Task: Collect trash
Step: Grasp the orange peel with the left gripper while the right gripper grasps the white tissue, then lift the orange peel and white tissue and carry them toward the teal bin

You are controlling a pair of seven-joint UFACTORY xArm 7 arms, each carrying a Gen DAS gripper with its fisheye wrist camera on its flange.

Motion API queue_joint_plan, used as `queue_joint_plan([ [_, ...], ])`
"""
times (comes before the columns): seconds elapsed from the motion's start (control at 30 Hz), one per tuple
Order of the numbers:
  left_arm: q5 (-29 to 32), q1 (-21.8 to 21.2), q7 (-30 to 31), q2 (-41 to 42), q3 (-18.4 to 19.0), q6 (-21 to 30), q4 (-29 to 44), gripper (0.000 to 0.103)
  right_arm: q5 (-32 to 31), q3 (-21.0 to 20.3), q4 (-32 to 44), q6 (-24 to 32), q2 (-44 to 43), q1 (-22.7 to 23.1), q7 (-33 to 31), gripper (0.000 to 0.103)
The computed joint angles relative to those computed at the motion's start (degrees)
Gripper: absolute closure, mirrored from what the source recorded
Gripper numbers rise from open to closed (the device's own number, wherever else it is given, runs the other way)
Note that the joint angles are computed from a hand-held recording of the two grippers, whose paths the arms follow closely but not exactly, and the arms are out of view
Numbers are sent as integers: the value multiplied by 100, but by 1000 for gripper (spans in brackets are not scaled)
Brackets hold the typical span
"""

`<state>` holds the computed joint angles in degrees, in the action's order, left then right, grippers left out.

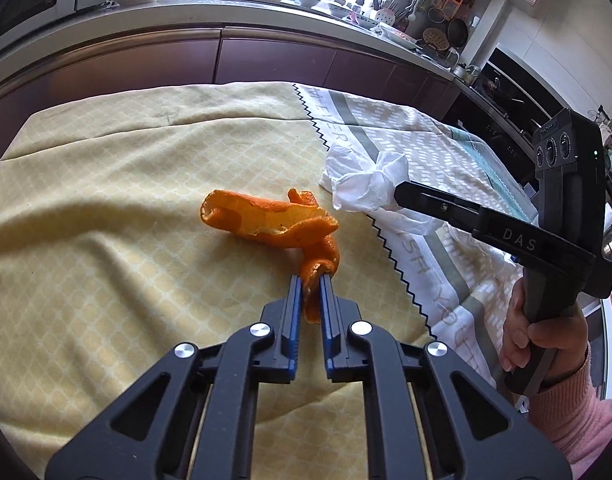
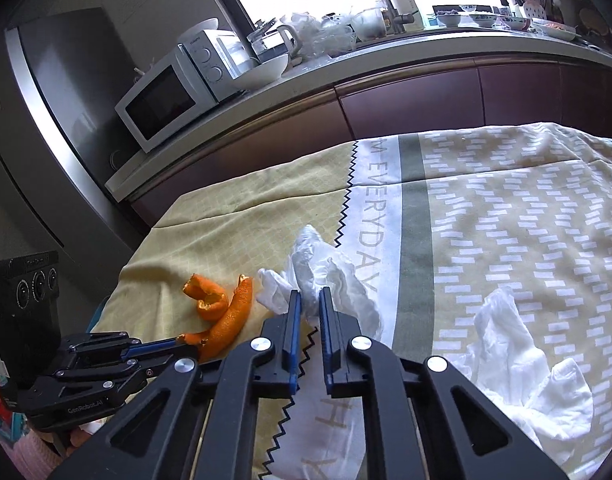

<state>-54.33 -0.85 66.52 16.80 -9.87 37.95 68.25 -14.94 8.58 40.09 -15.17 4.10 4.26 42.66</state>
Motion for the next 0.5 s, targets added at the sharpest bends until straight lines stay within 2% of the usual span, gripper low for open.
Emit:
queue_joint_plan([
  [0.23,-505,219,631,-512,170,381,-461,95,410,-130,-312,-345,-252,388,-228,96],
  [0.5,-1034,312,1285,-1090,603,850,-965,98,436,-196,-434,-588,-437,702,-185,96],
])
